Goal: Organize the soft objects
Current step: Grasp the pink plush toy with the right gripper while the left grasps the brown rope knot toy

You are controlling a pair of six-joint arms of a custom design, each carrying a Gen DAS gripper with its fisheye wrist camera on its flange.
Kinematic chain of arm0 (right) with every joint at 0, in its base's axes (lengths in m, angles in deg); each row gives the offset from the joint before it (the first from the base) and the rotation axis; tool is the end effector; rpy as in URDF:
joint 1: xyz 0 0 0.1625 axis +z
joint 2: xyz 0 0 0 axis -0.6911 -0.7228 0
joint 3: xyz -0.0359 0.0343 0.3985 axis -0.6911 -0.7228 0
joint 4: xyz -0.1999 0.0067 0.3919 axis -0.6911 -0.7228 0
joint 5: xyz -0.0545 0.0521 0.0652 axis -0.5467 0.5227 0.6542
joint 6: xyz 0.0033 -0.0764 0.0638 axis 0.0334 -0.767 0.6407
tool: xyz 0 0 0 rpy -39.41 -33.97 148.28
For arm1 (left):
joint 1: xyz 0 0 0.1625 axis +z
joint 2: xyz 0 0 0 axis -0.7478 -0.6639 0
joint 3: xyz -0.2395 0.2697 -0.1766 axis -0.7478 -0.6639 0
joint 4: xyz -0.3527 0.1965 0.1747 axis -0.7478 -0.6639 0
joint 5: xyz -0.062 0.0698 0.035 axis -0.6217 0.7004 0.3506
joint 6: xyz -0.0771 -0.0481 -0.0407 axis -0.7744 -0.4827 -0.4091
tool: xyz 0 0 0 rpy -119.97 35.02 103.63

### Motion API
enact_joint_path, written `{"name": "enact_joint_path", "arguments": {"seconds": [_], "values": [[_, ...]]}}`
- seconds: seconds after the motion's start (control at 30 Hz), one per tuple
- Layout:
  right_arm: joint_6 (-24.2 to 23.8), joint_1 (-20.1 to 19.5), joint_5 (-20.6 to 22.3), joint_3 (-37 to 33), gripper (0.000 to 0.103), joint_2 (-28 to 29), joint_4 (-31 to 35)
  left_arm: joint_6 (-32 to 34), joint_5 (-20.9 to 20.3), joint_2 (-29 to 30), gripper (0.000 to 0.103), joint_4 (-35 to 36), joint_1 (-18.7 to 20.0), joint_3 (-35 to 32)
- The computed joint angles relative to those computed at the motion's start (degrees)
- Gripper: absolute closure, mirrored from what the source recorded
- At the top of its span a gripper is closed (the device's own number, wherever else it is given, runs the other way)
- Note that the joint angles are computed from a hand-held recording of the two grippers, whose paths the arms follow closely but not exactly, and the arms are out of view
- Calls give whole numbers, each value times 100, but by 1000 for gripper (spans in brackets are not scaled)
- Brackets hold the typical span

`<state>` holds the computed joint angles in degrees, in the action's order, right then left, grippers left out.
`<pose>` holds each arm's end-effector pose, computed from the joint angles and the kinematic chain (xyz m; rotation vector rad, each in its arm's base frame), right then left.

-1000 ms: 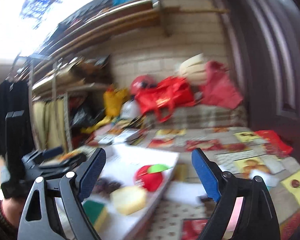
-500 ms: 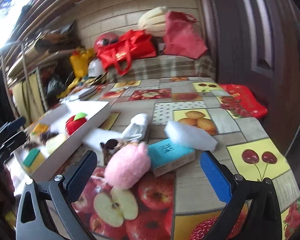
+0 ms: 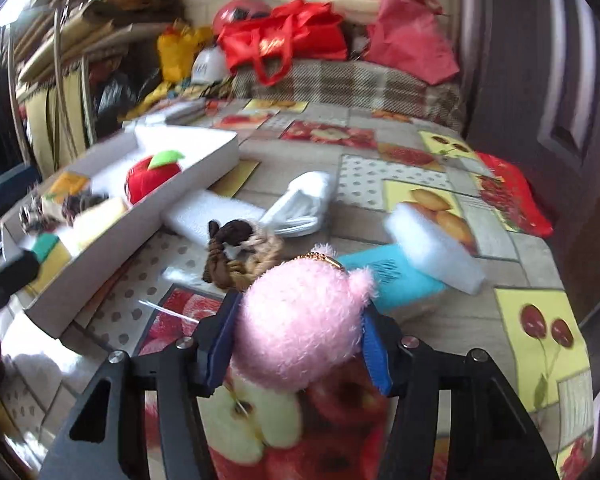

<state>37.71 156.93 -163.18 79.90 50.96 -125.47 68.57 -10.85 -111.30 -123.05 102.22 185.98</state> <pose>0.3651 -0.5796 -0.0146 1.3187 -2.3375 0.7935 -0.0606 -0.4439 0.3129 0.6519 1.8742 -1.2539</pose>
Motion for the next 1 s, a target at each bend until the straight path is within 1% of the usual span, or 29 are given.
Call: {"name": "enact_joint_path", "arguments": {"seconds": [0.07,0.1,0.17,0.23,0.27,0.4,0.43,0.5,0.57,0.67,0.7,0.73,0.83,0.87,0.93,1.0], "values": [[350,-151,108,184,47,-208,-321,-509,-208,44,12,619,56,-124],[514,-216,108,212,47,-273,-422,-827,-214,166,12,938,87,-271],[760,-331,24,235,47,-381,-546,-1486,-77,459,12,1558,159,-620],[1050,-400,116,222,47,-468,-390,-2170,202,807,12,2243,263,-1042],[1111,-418,155,218,47,-488,-315,-2502,334,966,12,2605,333,-1267],[899,-350,155,160,46,-406,-326,-3657,375,1216,13,3785,606,-1869],[840,-335,158,154,46,-389,-338,-3914,397,1251,17,4026,659,-1974],[795,-338,187,117,46,-358,-307,-4316,334,1302,21,4456,776,-2178],[829,-365,262,87,46,-361,-209,-4511,221,1362,21,4653,872,-2317],[989,-417,343,44,46,-392,-3,-4472,217,1544,24,4662,929,-2520],[1048,-438,392,39,46,-409,54,-4439,253,1606,29,4680,937,-2583],[1108,-459,442,48,46,-431,88,-4345,239,1653,42,4623,943,-2625],[1239,-507,572,83,46,-483,128,-4077,7,1639,63,4456,956,-2610],[1257,-518,604,98,46,-496,116,-4029,-102,1606,66,4416,964,-2583],[1251,-517,643,133,46,-508,47,-3966,-262,1545,68,4273,968,-2519],[1201,-507,675,180,46,-521,-58,-3789,-376,1474,68,3877,936,-2377]]}}
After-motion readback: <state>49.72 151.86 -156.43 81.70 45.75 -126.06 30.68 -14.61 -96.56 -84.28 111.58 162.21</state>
